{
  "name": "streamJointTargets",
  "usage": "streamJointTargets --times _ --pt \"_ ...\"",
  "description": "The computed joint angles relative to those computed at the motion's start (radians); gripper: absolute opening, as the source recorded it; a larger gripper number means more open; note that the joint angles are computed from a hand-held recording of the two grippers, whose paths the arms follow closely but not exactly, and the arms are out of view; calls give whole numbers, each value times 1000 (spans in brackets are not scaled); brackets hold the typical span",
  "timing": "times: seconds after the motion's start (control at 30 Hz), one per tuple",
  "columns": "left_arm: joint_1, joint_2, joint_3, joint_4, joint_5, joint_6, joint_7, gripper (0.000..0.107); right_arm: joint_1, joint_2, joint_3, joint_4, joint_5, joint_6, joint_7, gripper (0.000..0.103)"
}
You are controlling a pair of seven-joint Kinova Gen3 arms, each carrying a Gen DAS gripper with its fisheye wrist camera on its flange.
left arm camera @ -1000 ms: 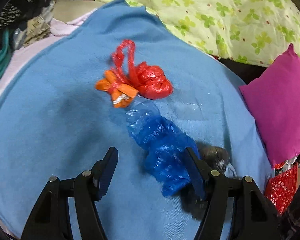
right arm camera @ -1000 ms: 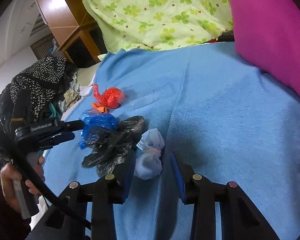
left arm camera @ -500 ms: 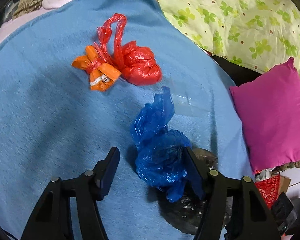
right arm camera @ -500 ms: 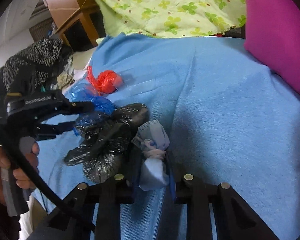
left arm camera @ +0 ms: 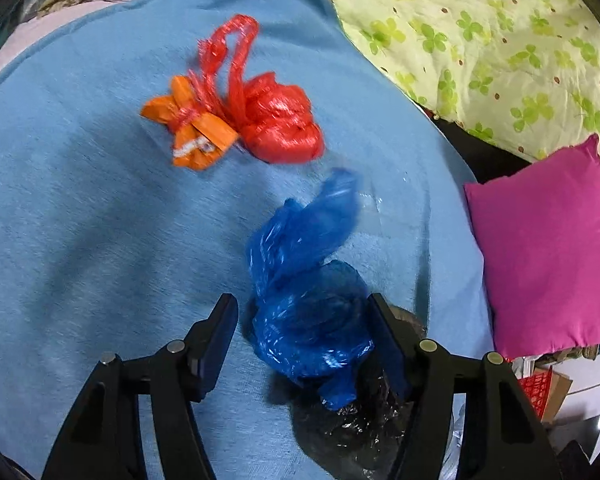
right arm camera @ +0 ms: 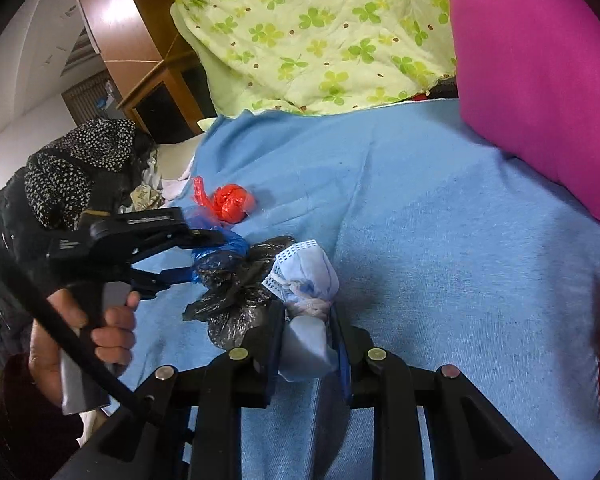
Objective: Collect trash
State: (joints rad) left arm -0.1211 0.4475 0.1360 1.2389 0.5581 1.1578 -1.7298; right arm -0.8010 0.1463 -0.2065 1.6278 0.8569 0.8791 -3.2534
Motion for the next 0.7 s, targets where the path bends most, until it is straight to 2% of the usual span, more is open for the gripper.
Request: streamJointTargets --times 0.03,0.17,0.3,0.47,0.7 --pt "-4 -3 4 8 8 -4 -11 56 -4 1 -2 -1 1 6 -3 25" --pt "-19 -42 3 61 29 -50 -62 51 -22 -14 -11 18 27 22 -43 25" --pt "-57 -101 -6 120 77 -73 -123 51 -33 -49 -34 46 71 48 -102 25" --pt "-97 -243 -41 215 142 -110 -249 51 -50 -83 -84 53 132 122 -159 25" --pt "-45 -443 -119 312 160 -154 -389 51 -102 -122 -170 36 216 285 -226 25"
